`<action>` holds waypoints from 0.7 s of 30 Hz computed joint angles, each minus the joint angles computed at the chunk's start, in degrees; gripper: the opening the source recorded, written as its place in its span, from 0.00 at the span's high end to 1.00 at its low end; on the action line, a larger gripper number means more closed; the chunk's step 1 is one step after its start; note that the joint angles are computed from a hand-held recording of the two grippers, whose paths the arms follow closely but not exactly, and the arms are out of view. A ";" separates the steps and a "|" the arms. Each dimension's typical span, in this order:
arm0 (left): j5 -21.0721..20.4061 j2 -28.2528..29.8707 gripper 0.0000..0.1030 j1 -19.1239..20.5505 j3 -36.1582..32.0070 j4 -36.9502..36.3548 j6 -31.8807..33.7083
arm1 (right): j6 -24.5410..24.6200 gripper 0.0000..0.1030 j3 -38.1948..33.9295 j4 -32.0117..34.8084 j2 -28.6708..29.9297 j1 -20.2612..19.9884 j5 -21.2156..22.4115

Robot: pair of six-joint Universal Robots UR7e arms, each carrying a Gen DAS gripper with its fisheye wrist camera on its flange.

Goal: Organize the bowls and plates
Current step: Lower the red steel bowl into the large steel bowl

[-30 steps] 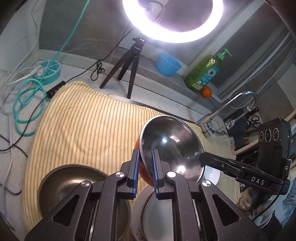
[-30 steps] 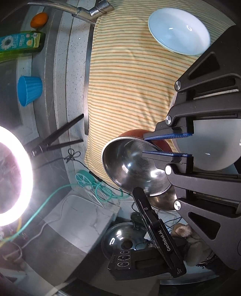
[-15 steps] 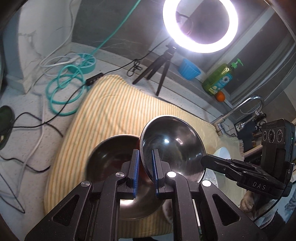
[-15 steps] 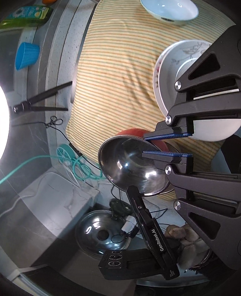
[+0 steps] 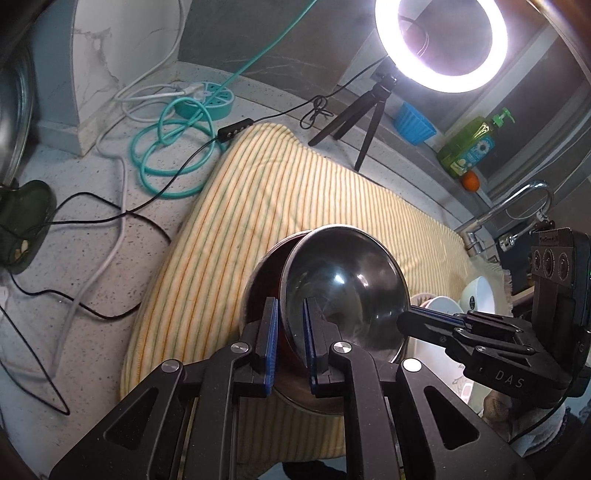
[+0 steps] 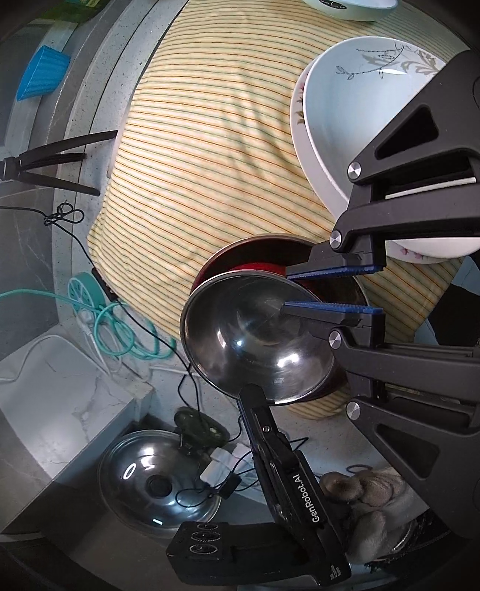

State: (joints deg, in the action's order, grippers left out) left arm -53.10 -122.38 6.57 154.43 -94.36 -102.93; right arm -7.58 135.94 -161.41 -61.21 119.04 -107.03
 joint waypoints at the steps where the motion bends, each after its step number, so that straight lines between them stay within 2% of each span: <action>1: -0.10 0.04 0.89 0.23 0.12 -0.15 0.32 | 0.09 0.88 -0.11 -0.16 0.52 0.04 -0.40; 11: -1.30 1.81 0.89 2.48 0.91 -3.29 3.78 | 0.06 0.88 -0.77 0.23 2.60 0.32 -2.93; 21: -1.60 3.66 0.89 3.64 0.45 -4.99 5.93 | -0.17 0.88 -1.24 1.54 2.41 -0.03 -3.40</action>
State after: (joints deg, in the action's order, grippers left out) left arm -54.70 -118.72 10.21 154.87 -99.35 -97.00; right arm -7.75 134.70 -159.87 -58.80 119.01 -110.42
